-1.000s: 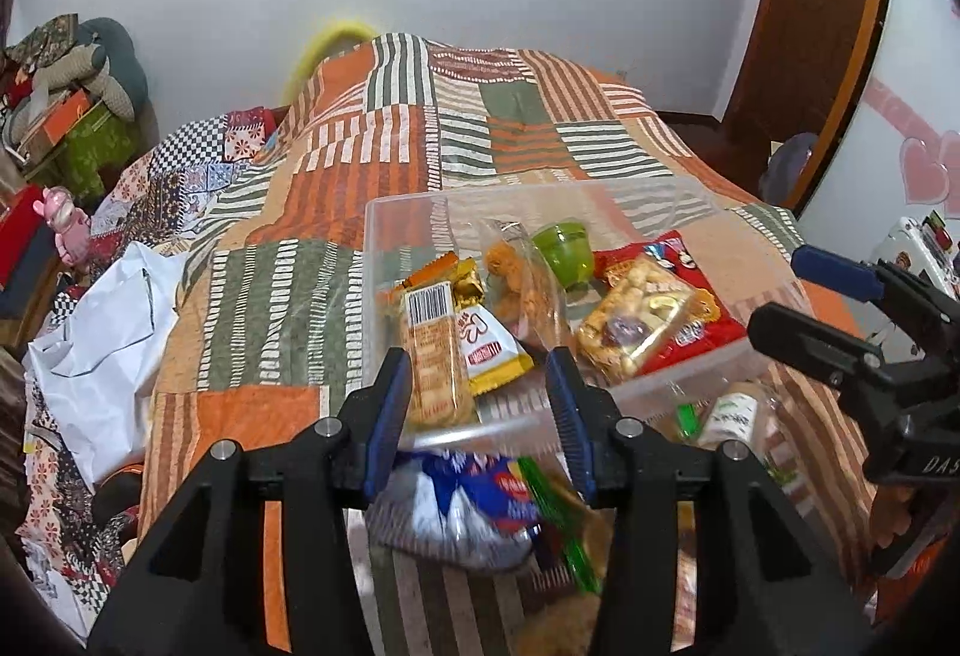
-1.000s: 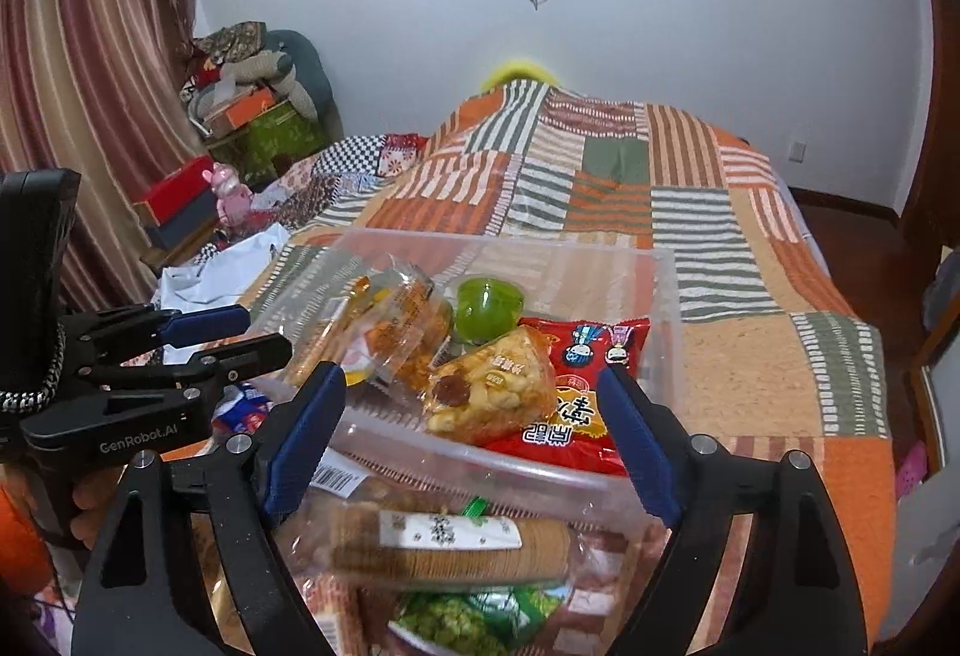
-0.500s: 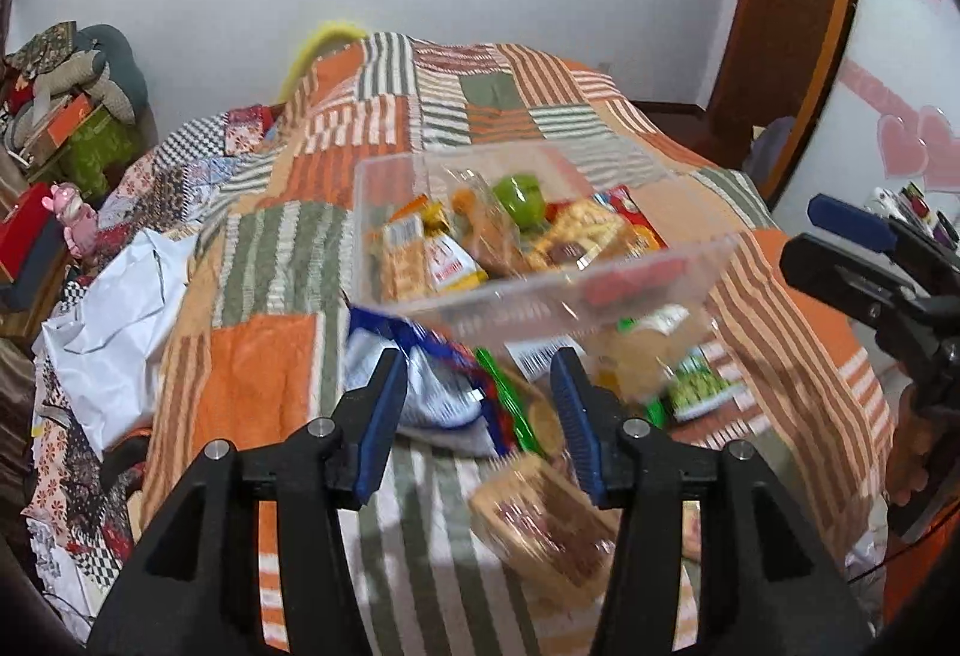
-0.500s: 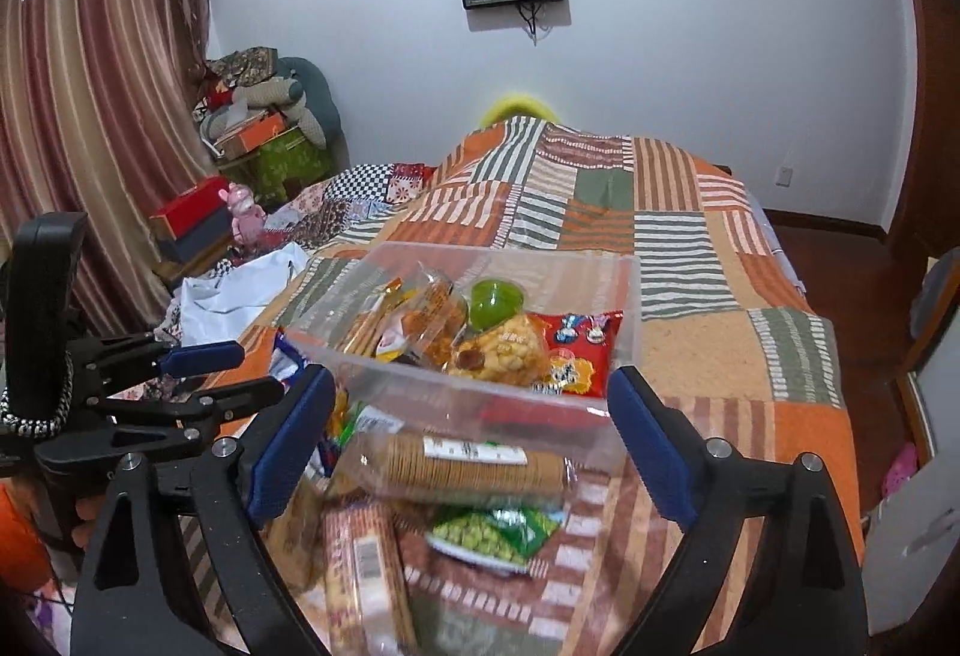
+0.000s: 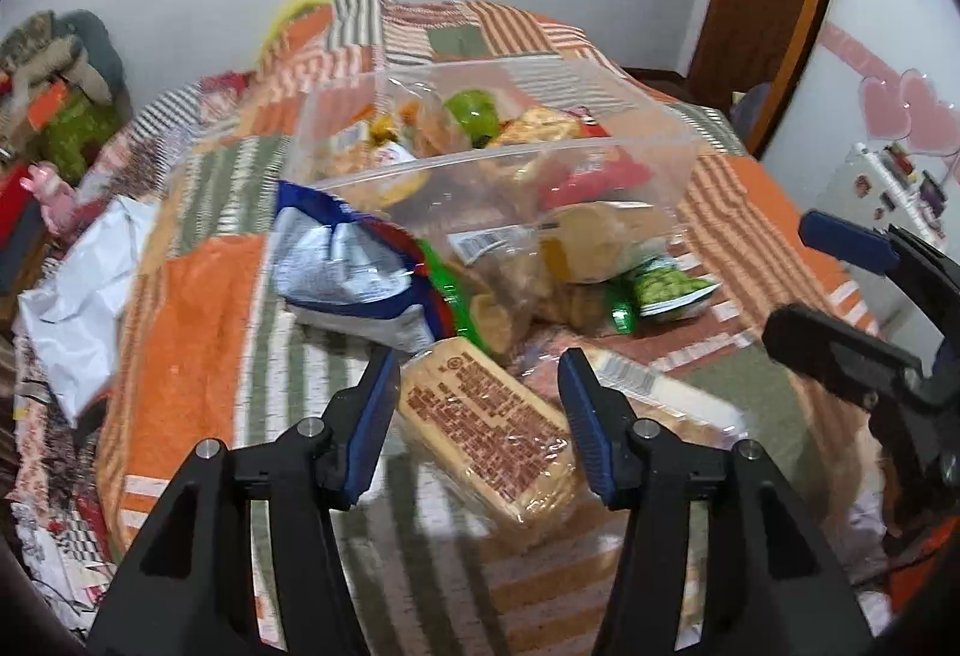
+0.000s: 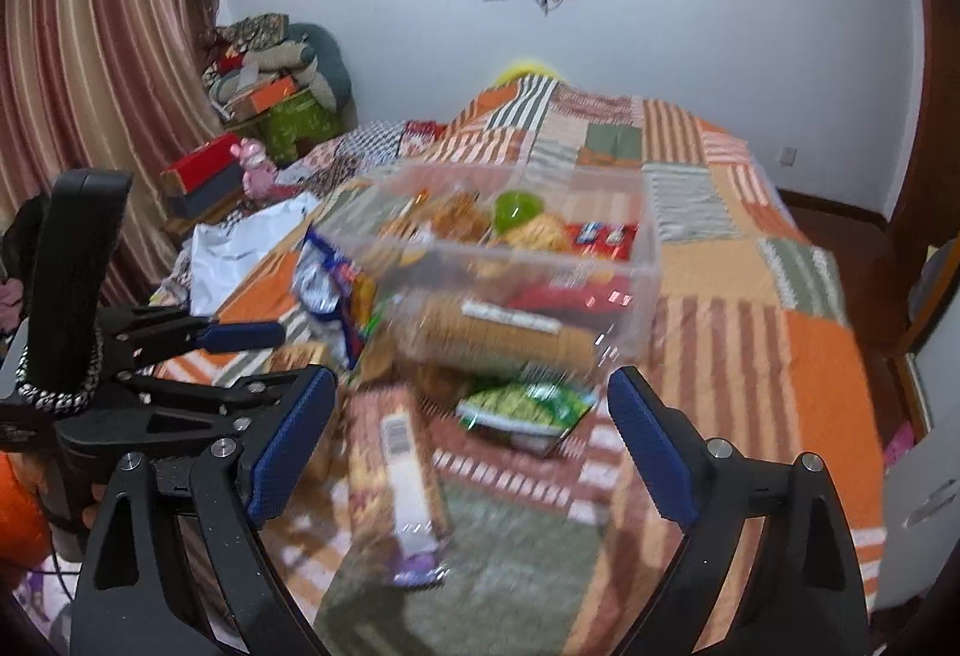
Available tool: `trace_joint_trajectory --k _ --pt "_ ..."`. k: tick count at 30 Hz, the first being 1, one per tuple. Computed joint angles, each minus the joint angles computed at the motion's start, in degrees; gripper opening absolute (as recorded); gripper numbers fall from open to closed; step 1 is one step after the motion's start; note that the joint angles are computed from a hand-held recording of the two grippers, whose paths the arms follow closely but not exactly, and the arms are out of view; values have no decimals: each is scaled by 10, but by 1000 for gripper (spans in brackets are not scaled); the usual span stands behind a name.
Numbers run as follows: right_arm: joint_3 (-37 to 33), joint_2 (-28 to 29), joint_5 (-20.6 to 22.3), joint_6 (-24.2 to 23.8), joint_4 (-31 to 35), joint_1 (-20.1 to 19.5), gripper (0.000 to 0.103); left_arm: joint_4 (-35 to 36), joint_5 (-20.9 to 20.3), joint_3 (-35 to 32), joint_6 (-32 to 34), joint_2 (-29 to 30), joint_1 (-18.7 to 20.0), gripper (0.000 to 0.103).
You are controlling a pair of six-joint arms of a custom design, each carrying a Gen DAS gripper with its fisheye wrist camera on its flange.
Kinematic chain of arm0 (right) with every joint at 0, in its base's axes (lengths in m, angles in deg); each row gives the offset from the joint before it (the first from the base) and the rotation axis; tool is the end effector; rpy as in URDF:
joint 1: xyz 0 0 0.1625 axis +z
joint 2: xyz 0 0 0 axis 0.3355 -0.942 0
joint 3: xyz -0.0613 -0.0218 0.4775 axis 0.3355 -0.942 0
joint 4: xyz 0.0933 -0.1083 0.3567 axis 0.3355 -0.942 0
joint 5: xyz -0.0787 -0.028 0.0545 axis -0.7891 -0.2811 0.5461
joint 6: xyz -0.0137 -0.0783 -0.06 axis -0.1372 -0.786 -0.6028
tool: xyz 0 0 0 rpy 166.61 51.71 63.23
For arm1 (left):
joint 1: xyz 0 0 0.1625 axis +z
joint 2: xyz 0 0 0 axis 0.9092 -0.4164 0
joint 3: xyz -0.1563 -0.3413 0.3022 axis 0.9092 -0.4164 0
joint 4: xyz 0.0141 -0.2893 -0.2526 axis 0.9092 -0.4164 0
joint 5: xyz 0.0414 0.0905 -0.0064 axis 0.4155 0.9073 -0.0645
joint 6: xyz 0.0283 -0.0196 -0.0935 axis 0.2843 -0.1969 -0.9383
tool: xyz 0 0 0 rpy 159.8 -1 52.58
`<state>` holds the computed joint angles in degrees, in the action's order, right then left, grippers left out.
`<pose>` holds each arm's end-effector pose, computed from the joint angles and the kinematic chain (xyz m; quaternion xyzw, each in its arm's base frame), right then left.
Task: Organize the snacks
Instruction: 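Grasp the square bread loaf with the left tool while the right tool grasps the long biscuit roll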
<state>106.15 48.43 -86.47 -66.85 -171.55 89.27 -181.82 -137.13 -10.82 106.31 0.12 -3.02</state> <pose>0.2955 -0.6603 0.1600 0.0867 -0.8539 0.4099 0.3087 -0.2171 -0.7860 0.2032 0.4427 0.8638 -0.1343 0.1998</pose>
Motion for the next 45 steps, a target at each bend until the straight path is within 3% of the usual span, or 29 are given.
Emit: trace_joint_trajectory --k 15,17,21,23,31,34,37,45 --pt "8 12 38 56 67 -14 90 18 -26 9 -45 -18 23 60" --pt "6 13 41 57 69 -16 85 16 -24 10 -49 -17 22 60" --pt "2 13 54 65 99 -24 64 -10 6 25 -30 -14 14 60" --pt "2 13 61 66 104 -26 60 -10 18 25 -30 -8 14 59" --pt "-20 22 65 65 125 -24 60 16 16 3 -65 9 28 59" --pt "-30 29 62 59 131 -23 60 6 11 4 -65 12 28 51" --pt "-36 38 44 47 126 -22 49 -8 16 11 -59 15 25 38" --pt "-20 32 57 38 101 -19 43 -10 -2 19 -67 2 30 36"
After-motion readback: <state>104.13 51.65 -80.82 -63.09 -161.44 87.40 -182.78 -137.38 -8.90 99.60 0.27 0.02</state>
